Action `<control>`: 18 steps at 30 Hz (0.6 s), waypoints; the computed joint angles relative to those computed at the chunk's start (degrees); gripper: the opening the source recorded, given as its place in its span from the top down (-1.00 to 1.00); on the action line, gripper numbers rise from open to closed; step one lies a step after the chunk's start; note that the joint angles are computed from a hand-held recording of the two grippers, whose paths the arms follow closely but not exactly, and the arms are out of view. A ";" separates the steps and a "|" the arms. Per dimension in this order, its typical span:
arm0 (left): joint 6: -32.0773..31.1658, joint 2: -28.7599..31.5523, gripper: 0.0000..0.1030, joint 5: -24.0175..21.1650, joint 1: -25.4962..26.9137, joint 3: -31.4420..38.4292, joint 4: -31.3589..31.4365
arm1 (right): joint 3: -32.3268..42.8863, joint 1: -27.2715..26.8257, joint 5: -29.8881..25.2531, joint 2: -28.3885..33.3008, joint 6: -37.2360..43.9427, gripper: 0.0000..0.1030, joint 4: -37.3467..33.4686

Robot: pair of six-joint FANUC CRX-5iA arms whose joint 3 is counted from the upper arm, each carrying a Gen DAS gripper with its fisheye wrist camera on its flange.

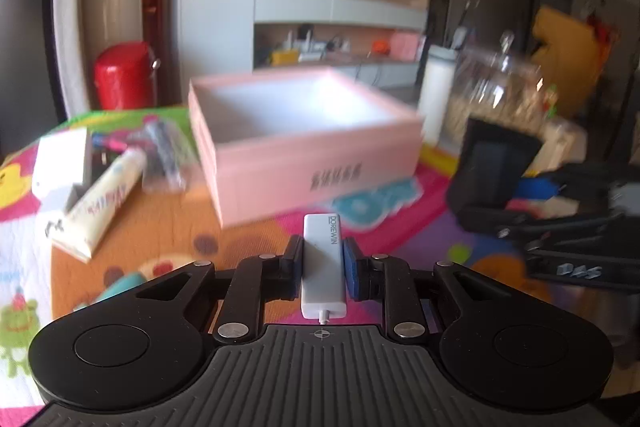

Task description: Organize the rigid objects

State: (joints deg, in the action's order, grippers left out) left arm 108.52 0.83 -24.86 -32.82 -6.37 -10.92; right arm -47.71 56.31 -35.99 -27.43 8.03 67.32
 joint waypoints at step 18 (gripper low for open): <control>-24.37 10.94 0.50 1.71 9.82 12.18 35.09 | 11.46 -15.23 13.64 8.92 -2.72 -0.31 11.80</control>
